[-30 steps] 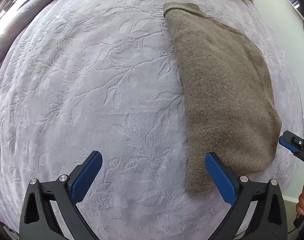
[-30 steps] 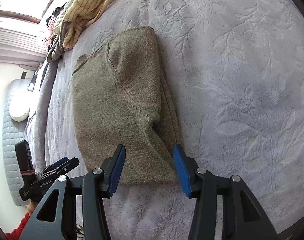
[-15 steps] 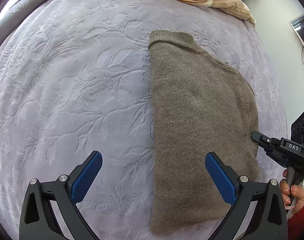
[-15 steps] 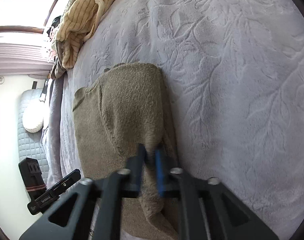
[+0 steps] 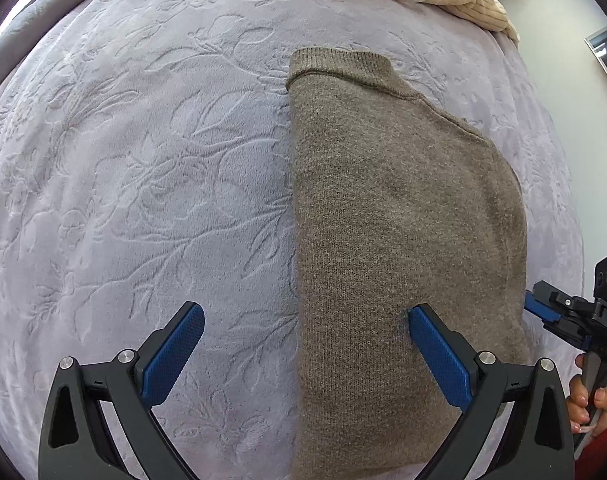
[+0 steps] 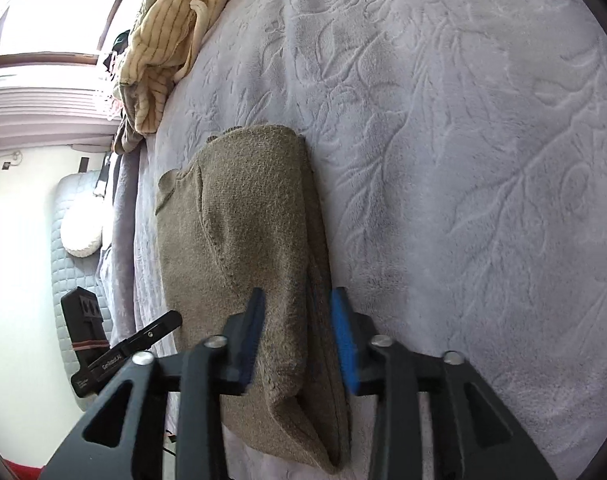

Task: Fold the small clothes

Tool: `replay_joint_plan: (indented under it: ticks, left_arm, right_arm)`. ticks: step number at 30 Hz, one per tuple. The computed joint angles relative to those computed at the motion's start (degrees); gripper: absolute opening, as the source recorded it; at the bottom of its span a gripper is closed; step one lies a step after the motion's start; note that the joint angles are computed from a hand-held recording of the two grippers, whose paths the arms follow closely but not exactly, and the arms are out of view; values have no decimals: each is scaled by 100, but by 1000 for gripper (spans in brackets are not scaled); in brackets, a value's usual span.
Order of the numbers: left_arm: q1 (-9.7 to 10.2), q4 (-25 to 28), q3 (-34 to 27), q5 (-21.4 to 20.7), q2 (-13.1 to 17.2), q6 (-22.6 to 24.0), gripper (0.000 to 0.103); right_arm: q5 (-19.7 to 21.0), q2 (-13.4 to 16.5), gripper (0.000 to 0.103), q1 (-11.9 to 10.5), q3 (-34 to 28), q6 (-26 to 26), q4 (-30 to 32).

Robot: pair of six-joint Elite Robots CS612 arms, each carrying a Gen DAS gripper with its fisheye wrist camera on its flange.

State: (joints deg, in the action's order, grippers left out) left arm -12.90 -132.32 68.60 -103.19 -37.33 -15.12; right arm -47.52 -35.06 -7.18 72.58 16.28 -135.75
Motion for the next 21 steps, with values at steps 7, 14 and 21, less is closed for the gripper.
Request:
replay_joint_plan:
  ticks: [7,14,21]
  left_arm:
    - [4,-46,108,-19,-46,44,103]
    - [76,73,-8,-416,66,55,103]
    - [238,328,-272,-1444,328,81,103]
  right_arm:
    - [335,103,57,-2,-95,-175,207]
    - [492,192,57,-31,-149,-264,390]
    - [1093,376,59,-100,-322,-783,812]
